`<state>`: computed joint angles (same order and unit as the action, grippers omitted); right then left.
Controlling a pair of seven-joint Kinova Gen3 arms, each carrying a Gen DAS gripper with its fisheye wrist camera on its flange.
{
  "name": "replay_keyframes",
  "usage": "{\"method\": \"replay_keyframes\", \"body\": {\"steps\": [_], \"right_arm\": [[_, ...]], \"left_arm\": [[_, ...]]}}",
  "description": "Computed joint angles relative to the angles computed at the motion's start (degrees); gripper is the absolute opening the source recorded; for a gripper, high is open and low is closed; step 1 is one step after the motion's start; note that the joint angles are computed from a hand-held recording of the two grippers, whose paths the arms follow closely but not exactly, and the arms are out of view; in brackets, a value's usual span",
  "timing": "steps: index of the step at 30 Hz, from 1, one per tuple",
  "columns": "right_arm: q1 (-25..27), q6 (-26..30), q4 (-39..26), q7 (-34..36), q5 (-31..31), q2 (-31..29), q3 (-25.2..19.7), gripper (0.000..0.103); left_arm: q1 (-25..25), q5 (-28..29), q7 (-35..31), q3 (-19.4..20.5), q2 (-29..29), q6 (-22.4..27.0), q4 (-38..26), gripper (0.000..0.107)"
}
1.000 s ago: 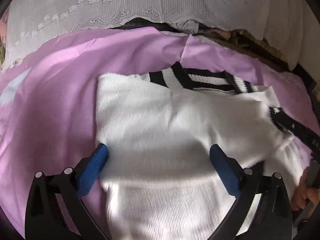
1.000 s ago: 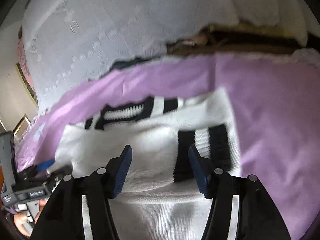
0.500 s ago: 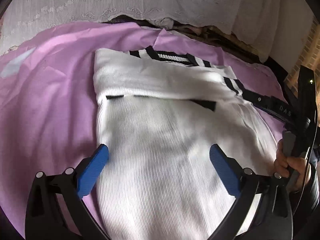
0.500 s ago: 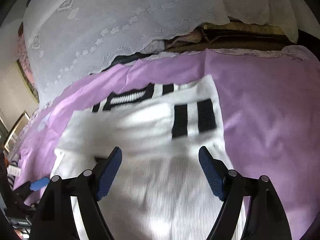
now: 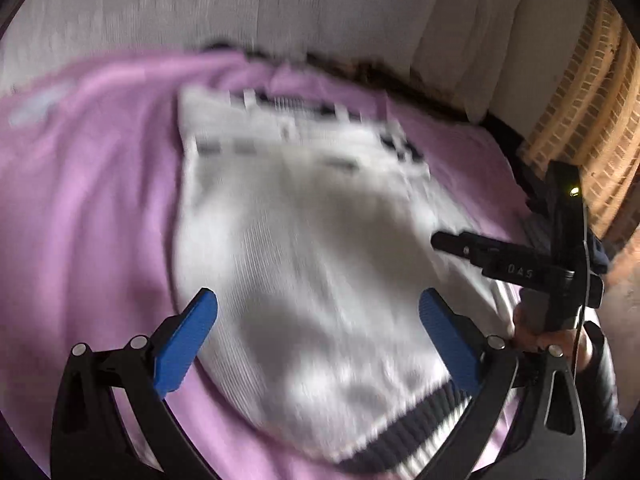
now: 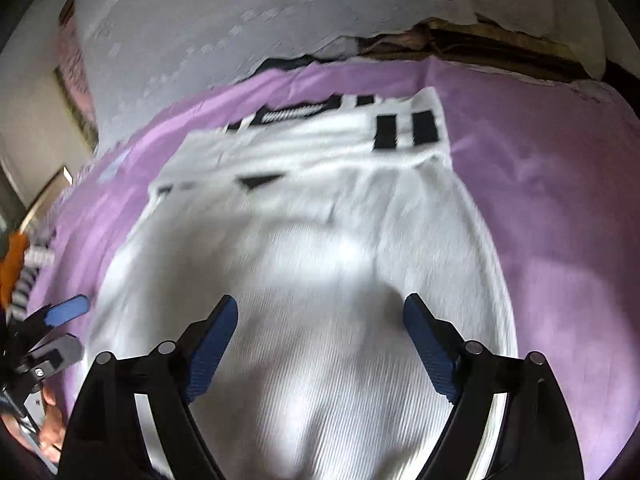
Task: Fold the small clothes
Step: 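Move the right gripper to the black-striped hem of the sweater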
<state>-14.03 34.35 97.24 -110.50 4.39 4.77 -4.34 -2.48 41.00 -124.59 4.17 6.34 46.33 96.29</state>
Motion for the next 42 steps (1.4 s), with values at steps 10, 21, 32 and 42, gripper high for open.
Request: {"method": "replay_keyframes", "body": {"steps": [10, 21, 32, 42], "right_arm": [[-3.4, -14.7, 19.0, 16.0, -18.1, -16.8, 6.8, 0.093], [-19.5, -11.7, 25.2, 33.4, -43.7, -22.3, 34.1, 0.093], [-9.0, -8.9, 25.1, 41.4, -51.7, -20.1, 26.5, 0.093], [-0.8, -6.3, 24.4, 44.0, -53.4, -19.1, 20.4, 0.093]], "left_arm": [[-10.9, 13.1, -14.4, -0.2, -0.6, 17.3, 5.6, 0.098], [-11.4, 16.5, -9.8, -1.5, 11.7, 25.2, -7.5, 0.099], [-16.9, 27.1, -32.6, 1.7, 9.1, 44.4, 1.2, 0.098], [-9.2, 20.3, -26.4, -11.6, 5.6, 40.5, 4.8, 0.097]]}}
